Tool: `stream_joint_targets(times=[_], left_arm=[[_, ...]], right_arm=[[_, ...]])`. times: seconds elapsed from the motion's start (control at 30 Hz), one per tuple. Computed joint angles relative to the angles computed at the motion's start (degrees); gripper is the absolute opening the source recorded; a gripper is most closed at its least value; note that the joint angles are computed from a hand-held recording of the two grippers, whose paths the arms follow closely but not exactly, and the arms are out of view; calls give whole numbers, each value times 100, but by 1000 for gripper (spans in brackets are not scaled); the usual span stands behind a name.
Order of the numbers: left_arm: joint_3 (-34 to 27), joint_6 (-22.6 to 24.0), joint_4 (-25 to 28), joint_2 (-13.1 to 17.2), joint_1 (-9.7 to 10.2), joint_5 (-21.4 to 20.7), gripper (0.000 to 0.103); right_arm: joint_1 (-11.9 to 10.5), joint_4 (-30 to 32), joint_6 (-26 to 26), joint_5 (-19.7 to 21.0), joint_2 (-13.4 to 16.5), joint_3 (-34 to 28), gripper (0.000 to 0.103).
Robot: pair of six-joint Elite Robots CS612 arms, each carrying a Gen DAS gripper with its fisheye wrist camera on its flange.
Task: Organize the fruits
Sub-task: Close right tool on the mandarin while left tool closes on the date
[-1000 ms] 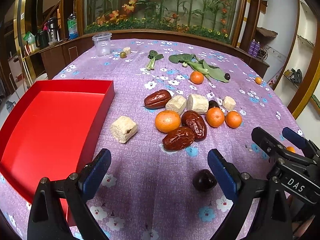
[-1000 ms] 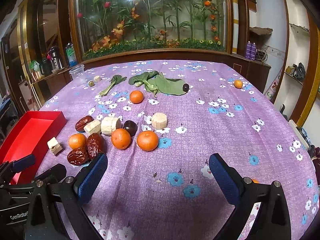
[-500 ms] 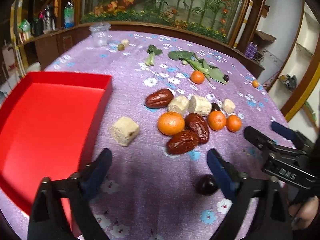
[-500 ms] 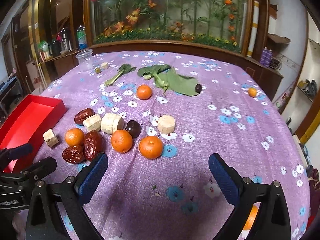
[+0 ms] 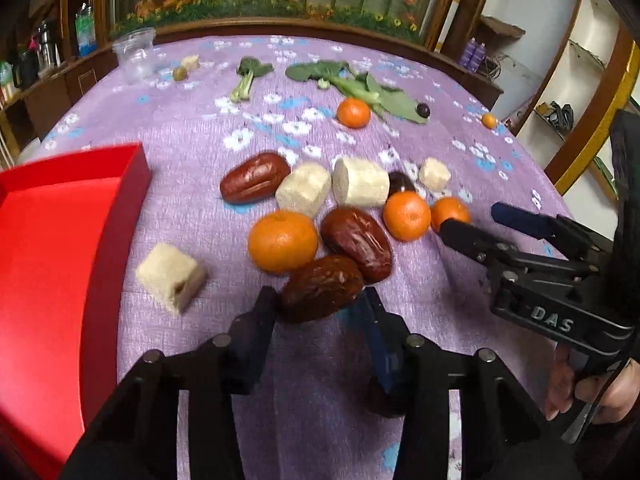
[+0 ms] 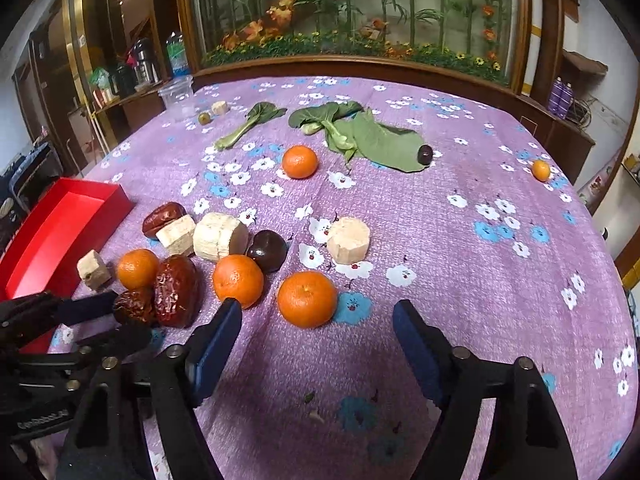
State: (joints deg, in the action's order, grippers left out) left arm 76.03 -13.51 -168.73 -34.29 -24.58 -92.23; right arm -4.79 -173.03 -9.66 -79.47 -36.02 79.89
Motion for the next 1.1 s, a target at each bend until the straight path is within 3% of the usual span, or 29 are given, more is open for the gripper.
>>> stream_joint_targets(times=[0.1,0.27,0.37,0.4,0.5,0.57,0.73,0.87,0.93,1.0,1.1], left_arm=[[-34,11,6,21,11,-61,40],[-59,136,-20,47,-39,123,40],[-35,251,-101,52,-75,274,40],[-31,244,-132,55,-68,239,39],[12,177,-201,33,-33,66,34],[82,164,-278,-4,-31,72,23],[271,47,-496,-105,-2,12,23],[286,-71,-381,-124,43,-147,23],[257,-38,-388,-100,42,-115,30],[226,0,-377,-72,27,-21,48],[125,36,-277,-11,13,-9,49]], right_arm=[[6,183,19,7,57,-112,62],[22,374,30,-4,126,-244,57],[30,352,-6,-30,134,-250,45],[18,374,-2,59,126,-245,36],[10,359,95,112,87,-192,36],[5,226,120,153,26,-84,36],[26,-106,60,193,-123,162,36],[41,-208,59,253,-211,307,36],[44,-253,75,301,-252,385,36],[40,-275,86,349,-286,448,36],[40,-298,78,384,-329,521,36]])
